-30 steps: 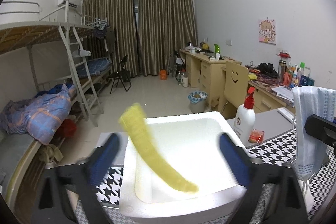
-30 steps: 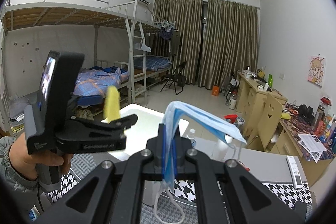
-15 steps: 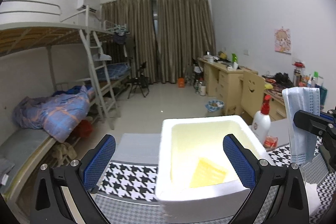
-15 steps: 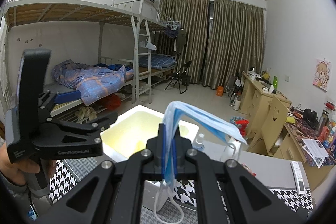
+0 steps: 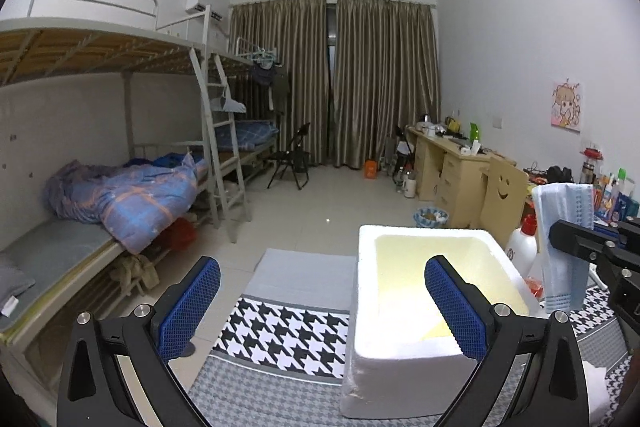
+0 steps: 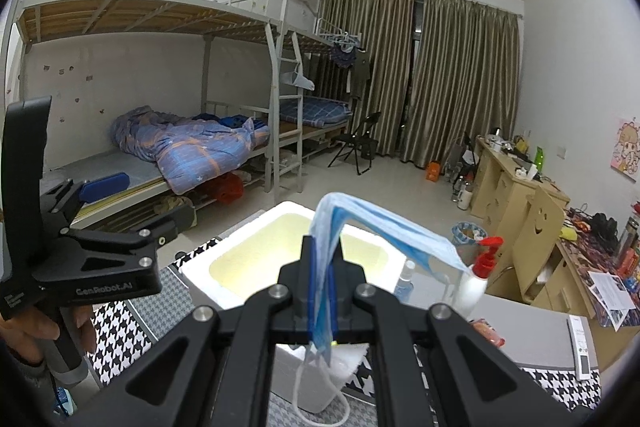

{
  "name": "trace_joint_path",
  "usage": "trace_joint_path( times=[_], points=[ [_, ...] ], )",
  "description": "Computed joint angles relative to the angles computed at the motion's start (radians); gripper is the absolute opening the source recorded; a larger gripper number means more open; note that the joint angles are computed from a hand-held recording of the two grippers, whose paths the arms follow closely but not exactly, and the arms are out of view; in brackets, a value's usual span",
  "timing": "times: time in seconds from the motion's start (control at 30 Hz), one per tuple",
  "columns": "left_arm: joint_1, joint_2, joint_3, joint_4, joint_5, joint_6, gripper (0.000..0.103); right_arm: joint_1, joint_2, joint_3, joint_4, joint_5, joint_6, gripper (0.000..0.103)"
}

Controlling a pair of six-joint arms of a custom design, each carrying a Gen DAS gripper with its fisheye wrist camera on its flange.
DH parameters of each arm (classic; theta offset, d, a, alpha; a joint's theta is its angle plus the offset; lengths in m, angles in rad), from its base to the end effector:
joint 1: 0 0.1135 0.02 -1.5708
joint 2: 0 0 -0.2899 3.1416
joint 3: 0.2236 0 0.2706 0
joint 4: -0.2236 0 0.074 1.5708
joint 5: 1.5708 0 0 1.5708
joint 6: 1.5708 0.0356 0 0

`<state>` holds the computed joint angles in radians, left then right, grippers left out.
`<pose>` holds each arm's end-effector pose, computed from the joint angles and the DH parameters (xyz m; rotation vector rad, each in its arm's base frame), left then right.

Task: Organize soft objects
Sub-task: 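Lower the blue mask into the foam box and open the right tool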

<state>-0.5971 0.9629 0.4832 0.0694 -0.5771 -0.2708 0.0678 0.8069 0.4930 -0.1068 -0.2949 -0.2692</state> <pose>0.1858 -0.1028 0.2415 -0.0555 1.9108 -0.0118 0.1865 0.0230 0.2543 -0.5165 1.9071 0.1625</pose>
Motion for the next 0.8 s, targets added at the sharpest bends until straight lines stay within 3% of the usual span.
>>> trace_joint_path(
  times=[0.13, 0.3, 0.8],
  points=[
    [0.016, -0.004, 0.003, -0.04, 0.005, -0.005, 0.102, 0.042, 0.031, 0.009, 0.012, 0.024, 0.016, 0.008],
    [0.012, -0.001, -0.011, -0.044, -0.054, -0.001, 0.102, 0.071, 0.073, 0.022, 0.026, 0.04, 0.026, 0.008],
    [0.0, -0.075, -0.097, -0.01, -0.025, 0.023, 0.102, 0.124, 0.248, 0.067, 0.085, 0.104, 0.058, 0.008]
  ],
)
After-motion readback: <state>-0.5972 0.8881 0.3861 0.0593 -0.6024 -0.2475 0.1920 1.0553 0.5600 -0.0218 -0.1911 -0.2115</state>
